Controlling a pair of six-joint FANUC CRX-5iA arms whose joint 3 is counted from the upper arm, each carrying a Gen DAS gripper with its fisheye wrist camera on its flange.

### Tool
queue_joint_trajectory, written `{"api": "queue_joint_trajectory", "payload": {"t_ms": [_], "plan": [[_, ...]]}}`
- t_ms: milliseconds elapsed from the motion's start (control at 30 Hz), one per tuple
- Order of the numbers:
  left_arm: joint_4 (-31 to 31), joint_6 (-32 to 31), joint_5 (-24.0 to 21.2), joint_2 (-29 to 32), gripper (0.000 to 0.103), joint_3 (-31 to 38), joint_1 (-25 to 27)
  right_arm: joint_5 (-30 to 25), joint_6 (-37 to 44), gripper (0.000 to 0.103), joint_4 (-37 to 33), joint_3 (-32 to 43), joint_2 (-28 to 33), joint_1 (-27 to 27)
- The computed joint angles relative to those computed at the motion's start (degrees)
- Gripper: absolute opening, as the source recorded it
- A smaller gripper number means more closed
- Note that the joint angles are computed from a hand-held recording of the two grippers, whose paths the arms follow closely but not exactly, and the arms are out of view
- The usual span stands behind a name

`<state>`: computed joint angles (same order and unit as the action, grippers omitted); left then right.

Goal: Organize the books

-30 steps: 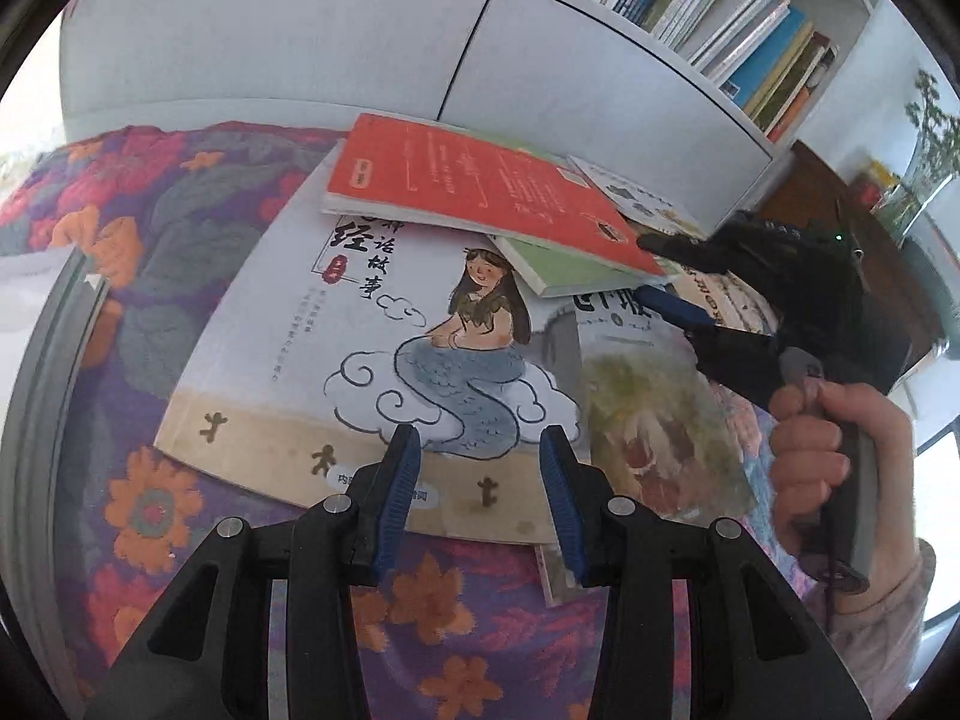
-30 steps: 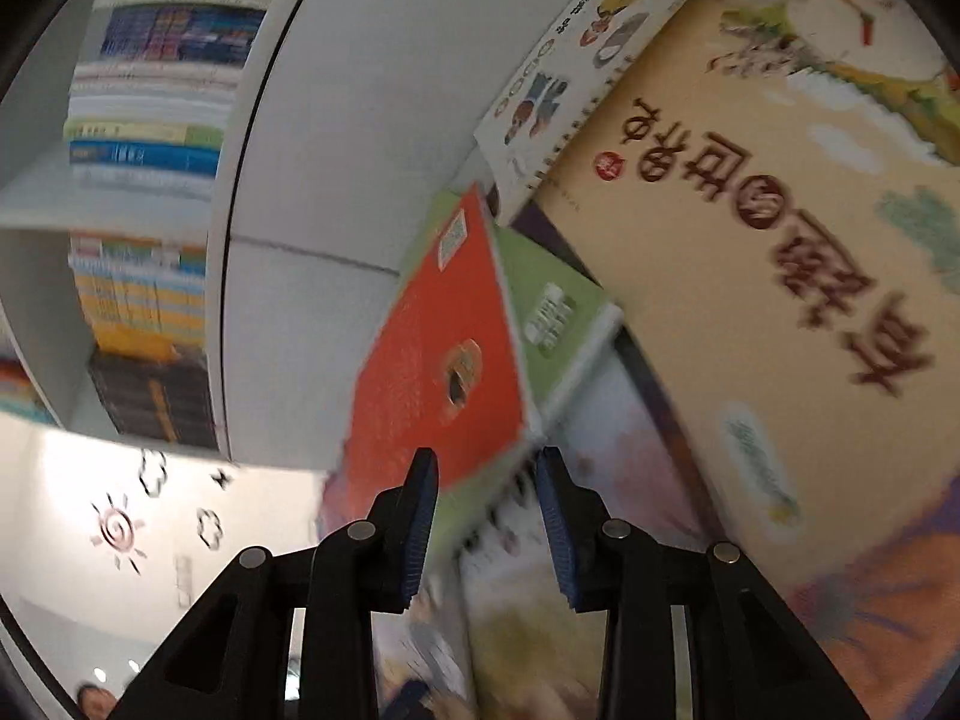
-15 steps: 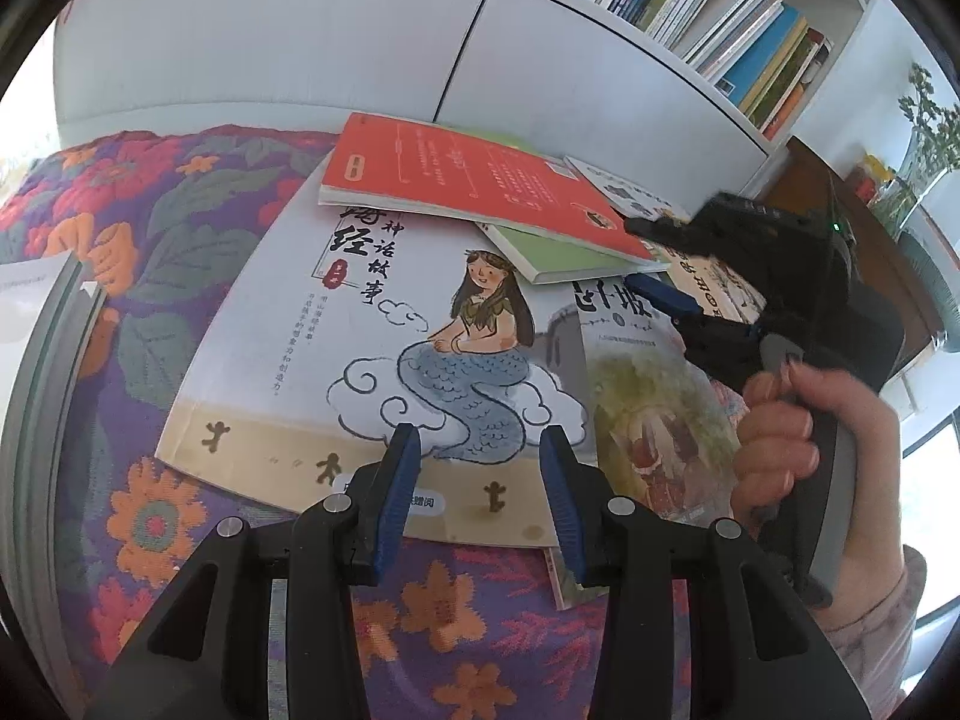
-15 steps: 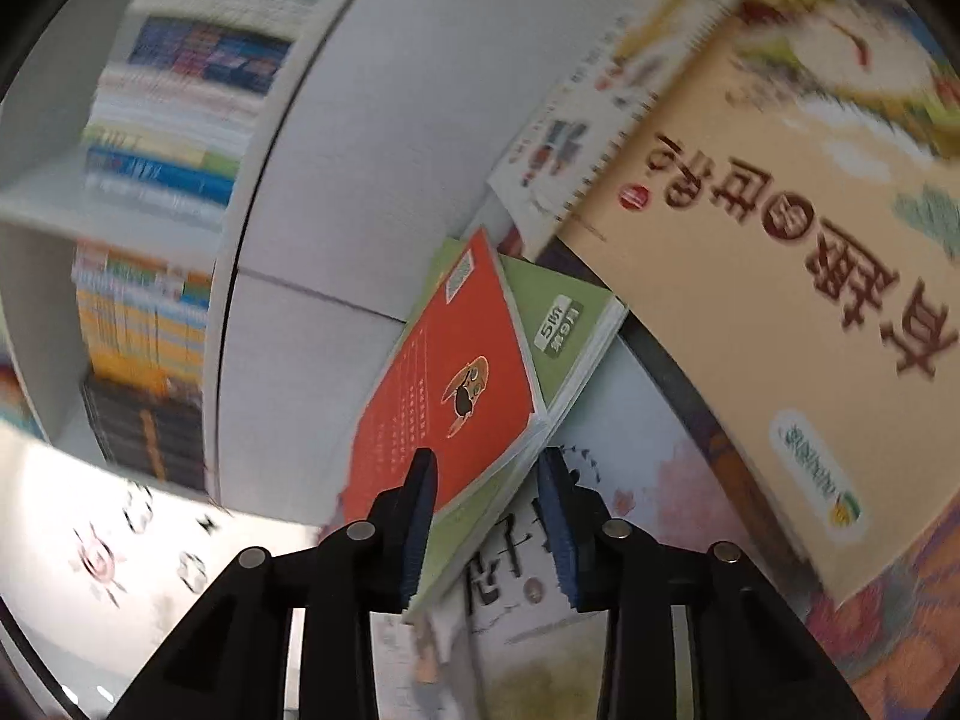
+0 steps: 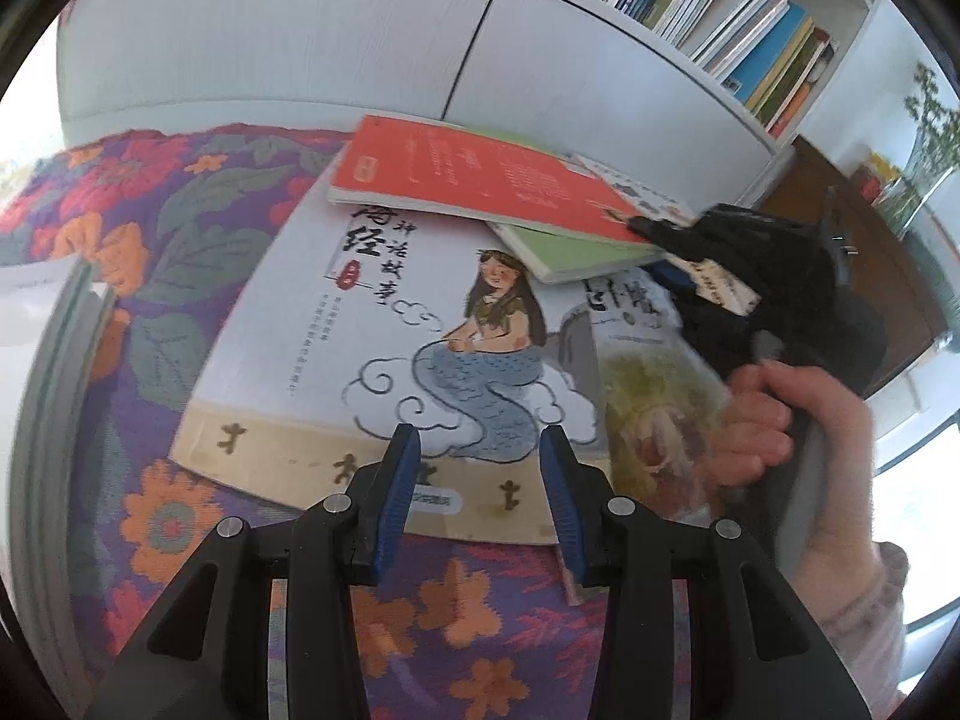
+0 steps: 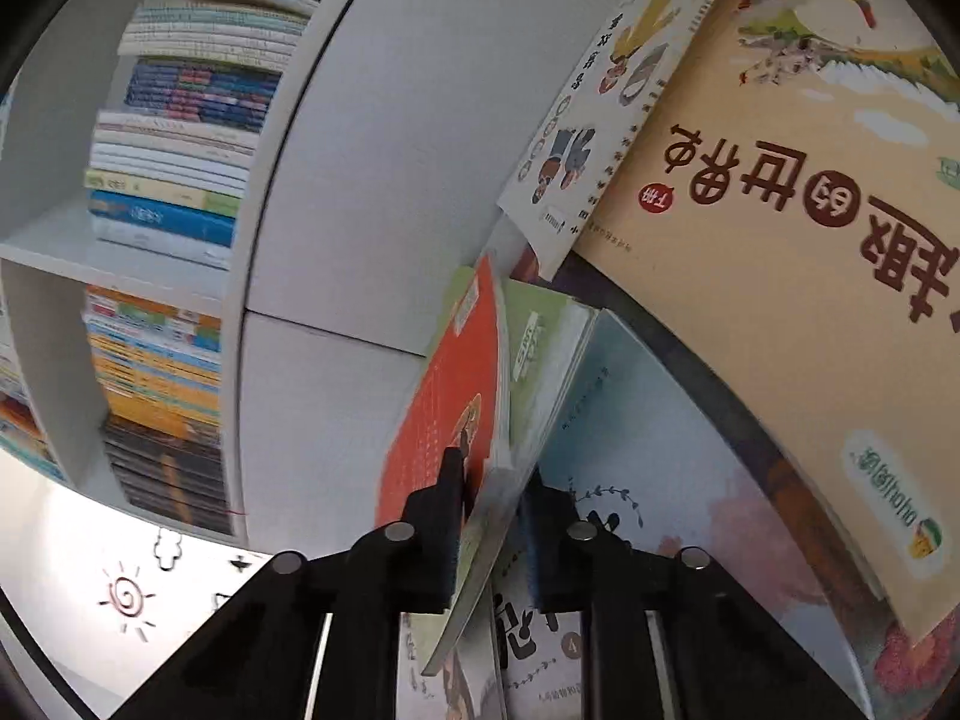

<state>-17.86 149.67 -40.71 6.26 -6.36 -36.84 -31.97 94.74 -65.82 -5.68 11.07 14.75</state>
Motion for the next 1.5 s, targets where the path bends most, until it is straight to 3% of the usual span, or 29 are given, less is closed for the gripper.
{"api": "queue_joint_trajectory", "payload": {"t_ms": [167,367,433,533,600,633,733,767,800,867,967,1033,1133,1167,1267,1333,1367,1433,1500], "plan": [[1.33,-1.34,-2.64,-0.17,0.039,0.52,0.24,-3.02,1.99,0.015,-0.18,-3.15,-4.10,-1.55],[3.52,-3.09,-4.21,-1.29,0.039,-0.52,0.72,-16.28,5.78,0.016,-2.02,-11.97,-13.06,-6.85],[4.50,-4.39,-4.44,-1.68,0.039,-0.90,0.52,-21.29,5.38,0.016,0.82,-14.25,-15.84,-7.81],[6.29,-6.06,-5.22,-2.03,0.039,-1.49,-0.11,-30.45,0.81,0.023,6.44,-14.09,-15.90,-8.10],[7.00,-6.91,-6.16,-2.13,0.039,-1.55,-0.75,-37.86,2.81,0.025,4.61,-13.77,-16.01,-10.96],[7.57,-7.55,-6.34,-2.19,0.039,-1.72,-0.88,-39.00,3.33,0.025,5.35,-13.42,-16.71,-10.89],[9.57,-9.18,-5.33,-2.45,0.039,-2.65,-1.09,-40.41,8.37,0.030,8.35,-11.04,-20.37,-9.93],[10.24,-9.77,-4.23,-2.42,0.039,-2.90,-1.08,-40.66,10.97,0.045,8.23,-9.09,-19.89,-10.14],[10.16,-9.74,-3.78,-2.14,0.039,-2.58,-1.21,-39.94,13.29,0.067,8.39,-6.89,-18.61,-10.16],[8.72,-8.28,-4.61,-1.21,0.039,-0.92,-1.78,-32.61,17.44,0.077,11.66,-3.51,-16.19,-7.56],[8.81,-7.74,-3.47,-0.88,0.039,-0.63,-1.68,-20.88,16.46,0.073,26.68,0.88,-10.30,1.81],[7.83,-6.70,-3.71,-0.28,0.039,-0.08,-1.63,-21.36,16.27,0.067,30.68,4.74,-5.20,3.97],[10.71,-8.52,-0.49,-0.75,0.041,-2.25,-0.01,-19.72,7.38,0.065,43.17,5.78,-0.52,8.95],[11.39,-9.63,0.06,-0.87,0.042,-2.70,0.39,-18.06,8.50,0.065,43.75,4.90,-1.34,9.58],[14.65,-12.46,1.56,-1.31,0.042,-4.28,1.65,-20.99,11.26,0.067,42.19,3.47,-3.12,9.50],[12.33,-11.28,-0.80,-1.29,0.042,-3.04,1.20,-21.84,11.28,0.067,43.24,0.78,-5.61,9.72],[8.84,-9.00,-4.30,-1.06,0.042,-1.05,0.06,-23.54,12.06,0.067,41.72,-0.69,-7.40,8.89],[8.46,-10.15,-6.61,-1.51,0.040,-0.65,-0.64,-28.63,14.03,0.067,36.58,-1.47,-9.33,6.32],[12.40,-14.39,-5.31,-2.47,0.041,-2.90,-0.14,-39.26,18.59,0.066,27.69,-1.70,-10.45,1.46]]}}
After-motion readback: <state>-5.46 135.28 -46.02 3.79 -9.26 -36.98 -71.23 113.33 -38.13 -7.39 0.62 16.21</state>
